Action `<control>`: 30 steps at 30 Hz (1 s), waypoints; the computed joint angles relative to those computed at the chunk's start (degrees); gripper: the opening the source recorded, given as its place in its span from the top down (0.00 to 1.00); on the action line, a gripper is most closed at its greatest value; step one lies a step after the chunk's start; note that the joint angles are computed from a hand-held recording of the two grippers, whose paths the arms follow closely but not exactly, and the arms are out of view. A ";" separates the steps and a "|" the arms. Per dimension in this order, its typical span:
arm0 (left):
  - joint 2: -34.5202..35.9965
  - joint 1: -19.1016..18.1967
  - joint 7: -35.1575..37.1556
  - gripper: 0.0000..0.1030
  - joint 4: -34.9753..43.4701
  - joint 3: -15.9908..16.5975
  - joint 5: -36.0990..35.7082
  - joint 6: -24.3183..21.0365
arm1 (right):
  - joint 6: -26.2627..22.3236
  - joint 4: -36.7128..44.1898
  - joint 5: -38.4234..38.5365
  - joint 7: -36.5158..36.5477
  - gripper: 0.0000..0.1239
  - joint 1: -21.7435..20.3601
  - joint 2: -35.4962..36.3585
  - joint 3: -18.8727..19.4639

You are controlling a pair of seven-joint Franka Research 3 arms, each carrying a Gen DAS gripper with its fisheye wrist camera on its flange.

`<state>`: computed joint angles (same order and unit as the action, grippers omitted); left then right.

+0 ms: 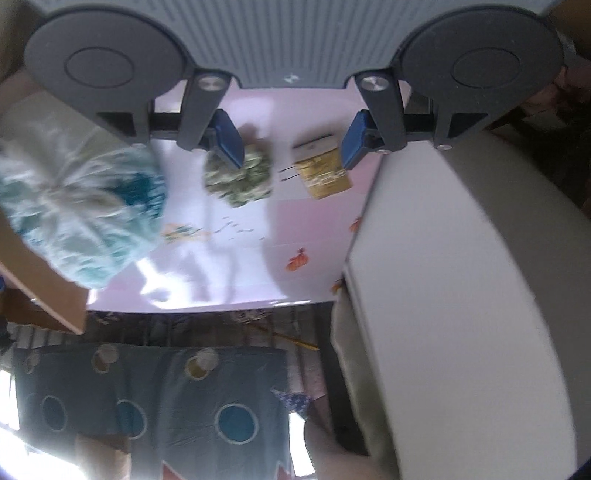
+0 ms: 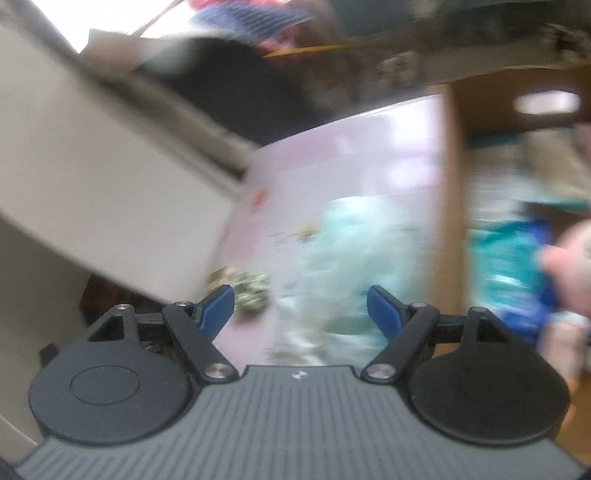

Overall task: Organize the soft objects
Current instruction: 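Grasp the green scrunchie with the right gripper while the left gripper grasps the gold box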

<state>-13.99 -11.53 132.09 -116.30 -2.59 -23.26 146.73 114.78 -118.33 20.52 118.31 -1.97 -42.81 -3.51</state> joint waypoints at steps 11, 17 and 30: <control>17.54 6.24 -17.37 0.35 17.99 -3.84 2.78 -9.13 | 2.15 15.87 -3.75 -21.85 0.35 10.06 26.08 4.26; 26.24 7.85 -26.63 0.31 27.46 -6.98 8.17 -14.69 | -0.11 20.23 -6.09 -25.27 0.33 11.70 35.32 5.40; 33.40 7.40 -34.85 0.46 33.99 -9.21 17.91 -18.76 | -0.47 19.37 -11.58 -24.41 0.42 13.85 39.60 6.12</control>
<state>19.41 -4.12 97.24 -82.31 -11.80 -5.35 127.97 114.31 -98.96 8.94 93.90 11.88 -3.21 2.60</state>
